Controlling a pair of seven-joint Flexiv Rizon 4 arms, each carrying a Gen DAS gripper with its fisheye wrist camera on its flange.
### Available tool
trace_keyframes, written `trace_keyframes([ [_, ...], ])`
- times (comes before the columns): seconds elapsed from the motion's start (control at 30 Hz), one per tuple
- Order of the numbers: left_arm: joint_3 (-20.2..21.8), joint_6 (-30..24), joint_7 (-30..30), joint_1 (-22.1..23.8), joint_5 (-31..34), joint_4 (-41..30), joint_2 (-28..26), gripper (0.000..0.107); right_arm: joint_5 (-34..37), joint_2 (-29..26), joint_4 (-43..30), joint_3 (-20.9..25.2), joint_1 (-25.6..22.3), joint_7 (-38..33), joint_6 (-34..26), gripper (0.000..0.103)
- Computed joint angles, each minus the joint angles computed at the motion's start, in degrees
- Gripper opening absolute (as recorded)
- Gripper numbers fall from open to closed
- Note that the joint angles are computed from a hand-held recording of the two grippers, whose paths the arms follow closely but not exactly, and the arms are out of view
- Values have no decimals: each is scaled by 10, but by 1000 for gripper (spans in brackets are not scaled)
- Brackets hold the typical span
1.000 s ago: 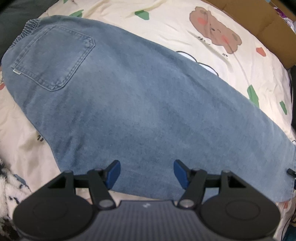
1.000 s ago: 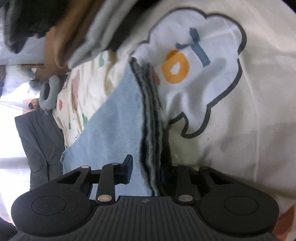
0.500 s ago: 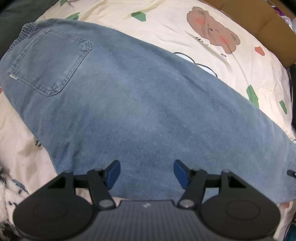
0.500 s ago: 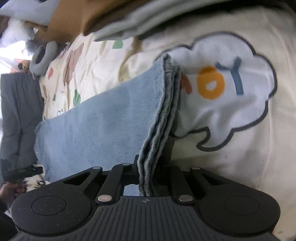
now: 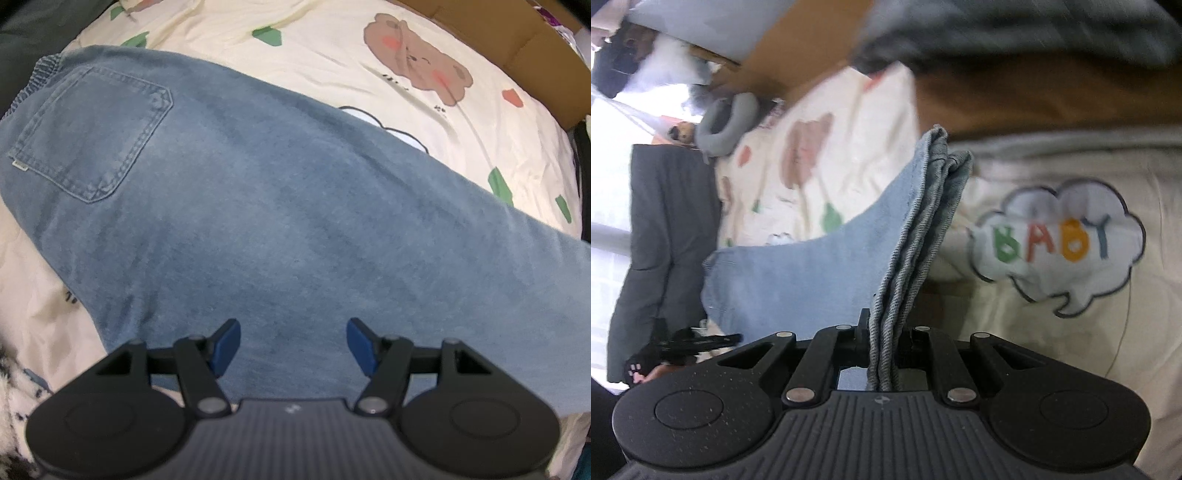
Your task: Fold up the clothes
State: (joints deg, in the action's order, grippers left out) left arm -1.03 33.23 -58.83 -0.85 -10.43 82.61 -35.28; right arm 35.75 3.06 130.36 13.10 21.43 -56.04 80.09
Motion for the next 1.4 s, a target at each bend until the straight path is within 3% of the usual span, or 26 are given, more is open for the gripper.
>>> trace_keyframes([
  [0.1,-1,1,4,2,-1,1,1,66,-80,16,-11,4,-4,43,-3,9],
  [0.27,-2,-2,20,4,0,1,0,66,-155,40,-46,-5,-4,78,-34,9],
  [0.93,-25,-16,89,18,-53,26,15,66,-253,96,-132,-31,-40,103,-191,9],
  [1.1,-36,-39,120,19,-80,34,18,61,-296,121,-147,-35,-62,120,-250,9],
  [1.23,-47,-18,157,21,-112,60,24,55,-329,129,-167,-36,-77,134,-291,9],
  [1.4,-64,-13,199,41,-181,83,17,34,-361,122,-198,-36,-87,144,-330,9],
])
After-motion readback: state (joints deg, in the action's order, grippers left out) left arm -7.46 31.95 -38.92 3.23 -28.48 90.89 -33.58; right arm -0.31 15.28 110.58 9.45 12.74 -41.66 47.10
